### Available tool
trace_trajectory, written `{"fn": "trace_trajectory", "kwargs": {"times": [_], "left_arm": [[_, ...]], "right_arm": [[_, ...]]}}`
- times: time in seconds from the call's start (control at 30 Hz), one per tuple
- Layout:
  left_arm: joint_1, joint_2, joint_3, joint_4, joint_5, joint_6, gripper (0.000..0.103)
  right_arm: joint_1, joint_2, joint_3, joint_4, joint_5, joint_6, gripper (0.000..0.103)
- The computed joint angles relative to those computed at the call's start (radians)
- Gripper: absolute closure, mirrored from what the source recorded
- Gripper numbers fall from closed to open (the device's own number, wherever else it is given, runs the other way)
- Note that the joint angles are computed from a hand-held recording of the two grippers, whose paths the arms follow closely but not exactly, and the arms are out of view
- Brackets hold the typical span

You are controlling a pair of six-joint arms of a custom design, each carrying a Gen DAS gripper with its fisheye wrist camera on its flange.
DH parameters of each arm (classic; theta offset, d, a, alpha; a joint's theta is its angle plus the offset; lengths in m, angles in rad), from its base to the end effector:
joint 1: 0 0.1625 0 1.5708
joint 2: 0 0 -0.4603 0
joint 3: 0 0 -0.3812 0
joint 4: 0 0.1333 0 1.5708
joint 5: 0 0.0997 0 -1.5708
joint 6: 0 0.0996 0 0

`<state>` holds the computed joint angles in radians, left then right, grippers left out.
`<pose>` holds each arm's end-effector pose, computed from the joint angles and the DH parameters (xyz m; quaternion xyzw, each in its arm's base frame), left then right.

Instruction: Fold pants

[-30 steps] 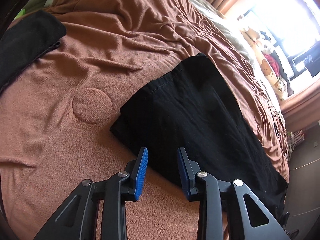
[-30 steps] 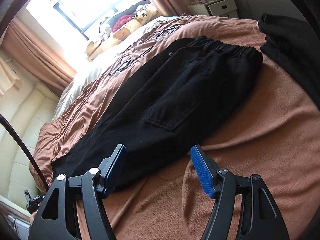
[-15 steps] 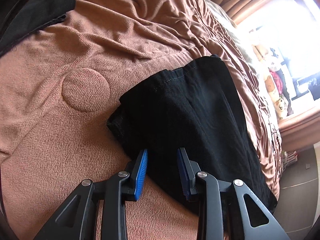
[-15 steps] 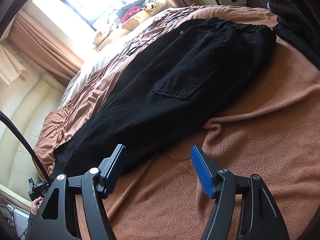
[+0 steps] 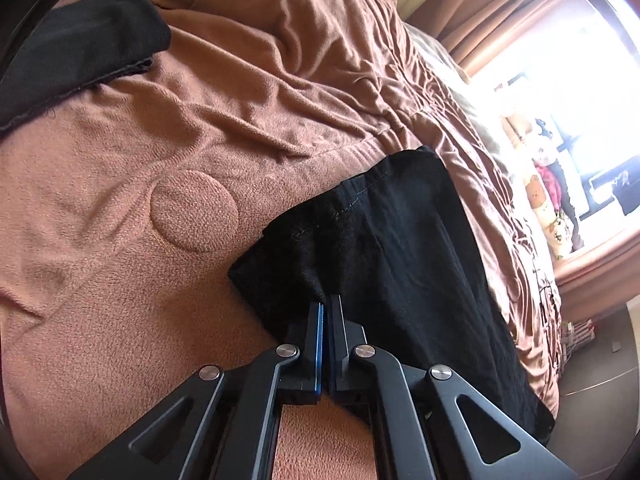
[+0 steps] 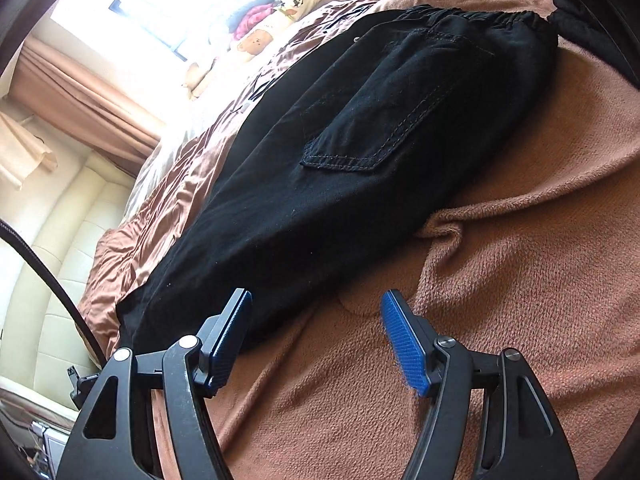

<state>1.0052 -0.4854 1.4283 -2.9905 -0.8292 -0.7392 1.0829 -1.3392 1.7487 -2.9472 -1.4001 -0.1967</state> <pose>-0.2344 -0.7435 0.0493 -0.1638 0.8948 -0.3887 0.1462 -0.1452 -0.5940 0.4851 -0.0888 -0.8786 0.4616 0.0844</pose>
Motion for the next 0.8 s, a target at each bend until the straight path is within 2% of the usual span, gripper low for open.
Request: {"fn": "trace_trajectory", "kwargs": {"times": [0.17,0.3,0.37,0.43,0.5,0.53,0.8], "left_arm": [[-0.002,-0.024,0.043,-0.001,-0.009,-0.028,0.102],[0.013,-0.034,0.031,0.1,-0.048,-0.102,0.098],[0.018,-0.038,0.034,0.103,-0.069,-0.105,0.092],[0.017,-0.039,0.033,0.115,-0.069,-0.11,0.071],[0.018,-0.041,0.039,0.1,-0.072,-0.114,0.059],[0.019,-0.042,0.039,0.102,-0.065,-0.118,0.057],[0.046,-0.021,0.018,0.035,-0.08,-0.081,0.057]], "right_arm": [[-0.011,-0.005,0.013,-0.006,0.018,0.007,0.037],[-0.013,-0.004,0.017,-0.013,0.023,0.008,0.037],[-0.017,-0.005,0.02,-0.015,0.031,0.009,0.037],[-0.027,-0.01,0.023,-0.012,0.05,0.015,0.037],[-0.038,-0.011,0.022,-0.006,0.073,0.034,0.037],[-0.043,-0.012,0.022,-0.006,0.086,0.043,0.037],[-0.069,-0.011,0.033,-0.02,0.142,0.08,0.037]]}}
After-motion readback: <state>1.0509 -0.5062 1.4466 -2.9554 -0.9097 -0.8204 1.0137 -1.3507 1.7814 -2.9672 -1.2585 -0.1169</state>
